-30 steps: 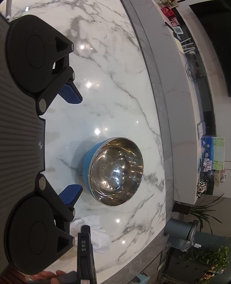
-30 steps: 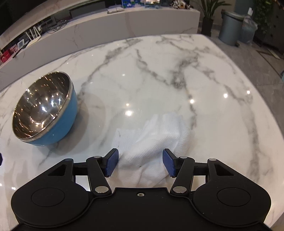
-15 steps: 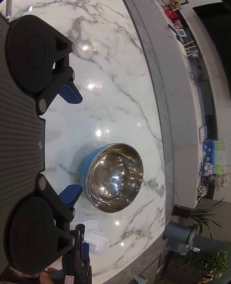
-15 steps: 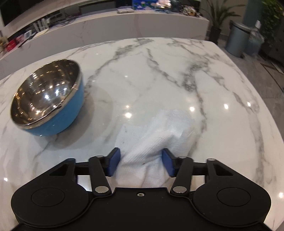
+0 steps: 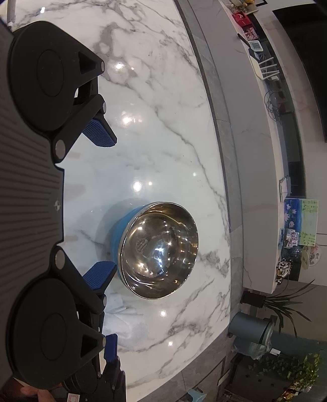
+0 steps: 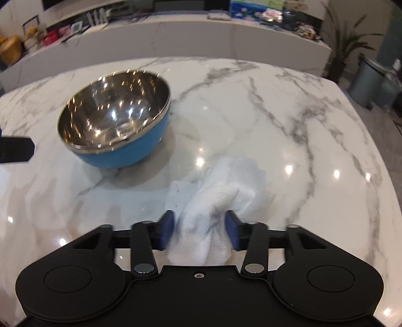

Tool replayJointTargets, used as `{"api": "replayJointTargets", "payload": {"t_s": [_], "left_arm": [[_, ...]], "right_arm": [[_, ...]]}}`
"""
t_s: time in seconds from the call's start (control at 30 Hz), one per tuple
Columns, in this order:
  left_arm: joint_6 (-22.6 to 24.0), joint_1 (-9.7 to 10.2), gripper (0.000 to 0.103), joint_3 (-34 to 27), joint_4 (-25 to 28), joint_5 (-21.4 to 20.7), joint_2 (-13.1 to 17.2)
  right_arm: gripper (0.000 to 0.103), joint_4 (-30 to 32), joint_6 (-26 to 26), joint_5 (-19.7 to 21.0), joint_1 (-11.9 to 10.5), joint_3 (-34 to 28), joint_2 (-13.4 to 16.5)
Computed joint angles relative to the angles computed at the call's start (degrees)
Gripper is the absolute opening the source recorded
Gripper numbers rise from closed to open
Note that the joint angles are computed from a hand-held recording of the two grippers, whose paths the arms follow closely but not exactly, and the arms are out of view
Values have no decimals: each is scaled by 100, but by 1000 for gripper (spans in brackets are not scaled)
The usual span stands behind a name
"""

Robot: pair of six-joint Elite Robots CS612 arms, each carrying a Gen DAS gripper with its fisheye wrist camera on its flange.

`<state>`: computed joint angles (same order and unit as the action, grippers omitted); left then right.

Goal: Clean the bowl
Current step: 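Lift the white cloth with the right gripper, then carry the cloth into the bowl with the right gripper while the left gripper grasps the bowl rim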

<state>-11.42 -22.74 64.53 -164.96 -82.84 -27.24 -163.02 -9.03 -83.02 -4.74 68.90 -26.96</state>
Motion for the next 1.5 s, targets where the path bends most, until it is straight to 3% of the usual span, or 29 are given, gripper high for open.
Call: {"api": "replayJointTargets", "payload": {"t_s": [0.07,0.2,0.43,0.5,0.53,0.63,0.83,1.0,1.17,1.23,1.37,1.5], "left_arm": [[-16,4,99,0,-1,-19,-2],[-9,8,99,16,-38,-67,-11],[-53,27,99,-6,-59,-67,-6],[-86,39,99,-14,-68,-84,-2],[-103,44,99,-13,-81,-88,-3],[-187,70,99,-28,-96,-127,1],[-284,106,97,-50,-117,-152,9],[-375,126,97,-101,-75,-159,31],[-379,122,96,-158,-46,-94,57],[-362,133,91,-178,-48,-163,65],[-720,215,90,-278,39,-445,111],[-911,278,64,-450,412,-688,167]], "right_arm": [[61,125,269,-86,13,-18,-27],[62,381,697,-387,44,-151,18],[60,775,1052,-312,30,-311,103],[47,626,982,-294,42,-268,101],[33,601,921,-254,46,-257,96],[21,578,761,-225,63,-252,87],[19,38,361,-236,96,-45,-77],[19,-553,24,192,112,38,-248],[19,-527,-307,442,198,-145,-227],[19,-426,-430,395,232,-201,-202],[19,-194,-579,337,266,-295,-157],[19,27,-623,330,265,-356,-122]]}}
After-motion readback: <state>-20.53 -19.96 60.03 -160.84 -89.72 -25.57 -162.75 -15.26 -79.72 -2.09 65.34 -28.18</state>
